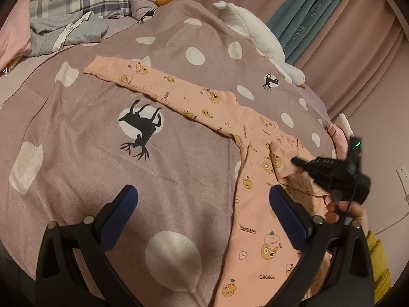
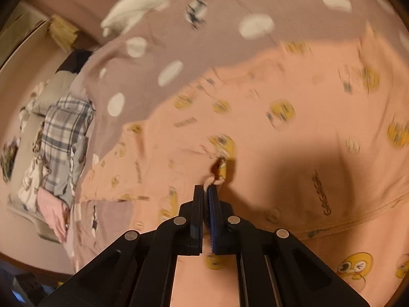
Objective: Fold small clothes
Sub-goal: 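Fold the held sleeve across the garment body with the right tool, then open the right tool and release the folded sleeve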
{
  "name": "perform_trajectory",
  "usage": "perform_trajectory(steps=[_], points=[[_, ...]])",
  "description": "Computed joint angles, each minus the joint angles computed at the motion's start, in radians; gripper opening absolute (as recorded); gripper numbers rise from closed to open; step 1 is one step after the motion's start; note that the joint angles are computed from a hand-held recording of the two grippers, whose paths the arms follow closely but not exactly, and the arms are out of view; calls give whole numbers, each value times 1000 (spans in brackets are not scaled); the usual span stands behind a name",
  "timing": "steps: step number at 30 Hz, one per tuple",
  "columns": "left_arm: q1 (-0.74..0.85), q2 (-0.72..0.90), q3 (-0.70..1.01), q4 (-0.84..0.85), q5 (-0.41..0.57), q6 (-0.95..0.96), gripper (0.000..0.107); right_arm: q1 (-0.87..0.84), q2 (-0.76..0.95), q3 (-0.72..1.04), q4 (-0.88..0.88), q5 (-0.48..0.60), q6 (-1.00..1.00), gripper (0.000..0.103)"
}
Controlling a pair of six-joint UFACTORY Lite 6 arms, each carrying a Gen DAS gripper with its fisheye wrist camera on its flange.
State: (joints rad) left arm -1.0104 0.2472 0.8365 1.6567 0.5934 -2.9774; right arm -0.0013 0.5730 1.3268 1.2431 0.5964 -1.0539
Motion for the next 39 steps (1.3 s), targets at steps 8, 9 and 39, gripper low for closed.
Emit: perform_trajectory(steps=[8, 9, 39], points=[[-18, -18, 6, -79, 19, 60, 103, 255, -94, 31, -286, -152, 98, 11], [-18, -18, 11, -89, 17, 72, 103, 284, -89, 49, -373, -159, 157, 24], [-46, 110, 229, -306, 30, 365, 103, -592, 347, 234, 165, 546, -78, 65]])
